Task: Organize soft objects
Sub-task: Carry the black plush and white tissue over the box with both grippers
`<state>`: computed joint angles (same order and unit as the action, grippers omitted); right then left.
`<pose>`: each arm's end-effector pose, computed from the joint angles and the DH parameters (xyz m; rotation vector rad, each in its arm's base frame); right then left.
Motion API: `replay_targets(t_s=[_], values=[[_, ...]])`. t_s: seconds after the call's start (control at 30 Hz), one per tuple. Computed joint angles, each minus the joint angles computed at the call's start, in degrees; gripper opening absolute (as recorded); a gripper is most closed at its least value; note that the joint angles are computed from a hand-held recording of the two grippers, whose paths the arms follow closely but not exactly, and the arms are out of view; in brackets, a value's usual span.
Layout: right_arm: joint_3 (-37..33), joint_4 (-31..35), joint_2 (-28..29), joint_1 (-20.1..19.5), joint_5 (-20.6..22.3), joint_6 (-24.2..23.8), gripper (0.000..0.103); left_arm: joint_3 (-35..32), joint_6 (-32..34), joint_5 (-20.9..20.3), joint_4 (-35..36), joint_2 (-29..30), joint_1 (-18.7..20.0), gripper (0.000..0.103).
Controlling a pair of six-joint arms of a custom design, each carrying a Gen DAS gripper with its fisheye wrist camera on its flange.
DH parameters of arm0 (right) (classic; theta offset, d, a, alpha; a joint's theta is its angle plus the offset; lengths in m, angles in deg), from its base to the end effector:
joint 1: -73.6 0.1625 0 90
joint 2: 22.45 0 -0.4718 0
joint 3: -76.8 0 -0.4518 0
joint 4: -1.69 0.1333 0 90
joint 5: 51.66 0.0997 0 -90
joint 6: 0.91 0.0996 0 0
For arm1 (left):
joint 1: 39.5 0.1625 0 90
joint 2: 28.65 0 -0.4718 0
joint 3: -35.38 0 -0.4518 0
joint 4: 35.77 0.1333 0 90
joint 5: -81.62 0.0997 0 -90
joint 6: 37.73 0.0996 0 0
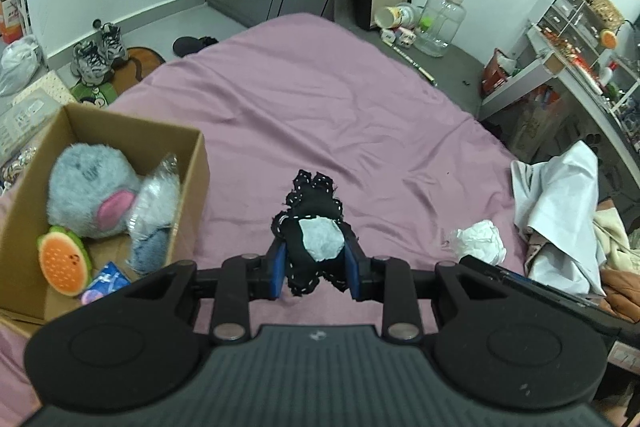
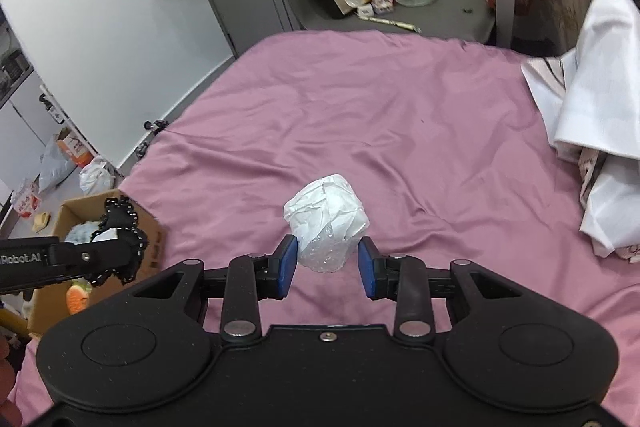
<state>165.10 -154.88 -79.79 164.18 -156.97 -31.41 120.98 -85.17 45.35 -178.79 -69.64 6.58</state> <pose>0.1149 -0.7779 0.3072 0.5967 -2.5708 0.7266 -0.3907 -0.7136 0.1110 -0.1630 2.3961 -0.9931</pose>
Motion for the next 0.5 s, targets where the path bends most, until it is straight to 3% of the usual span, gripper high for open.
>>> replay_targets(t_s=[0.5], values=[[6.6, -1.7, -6.4, 3.3, 2.7, 3.2, 0.033, 5.9, 2.3, 0.3, -1.5, -6.5, -2.5, 0.029]])
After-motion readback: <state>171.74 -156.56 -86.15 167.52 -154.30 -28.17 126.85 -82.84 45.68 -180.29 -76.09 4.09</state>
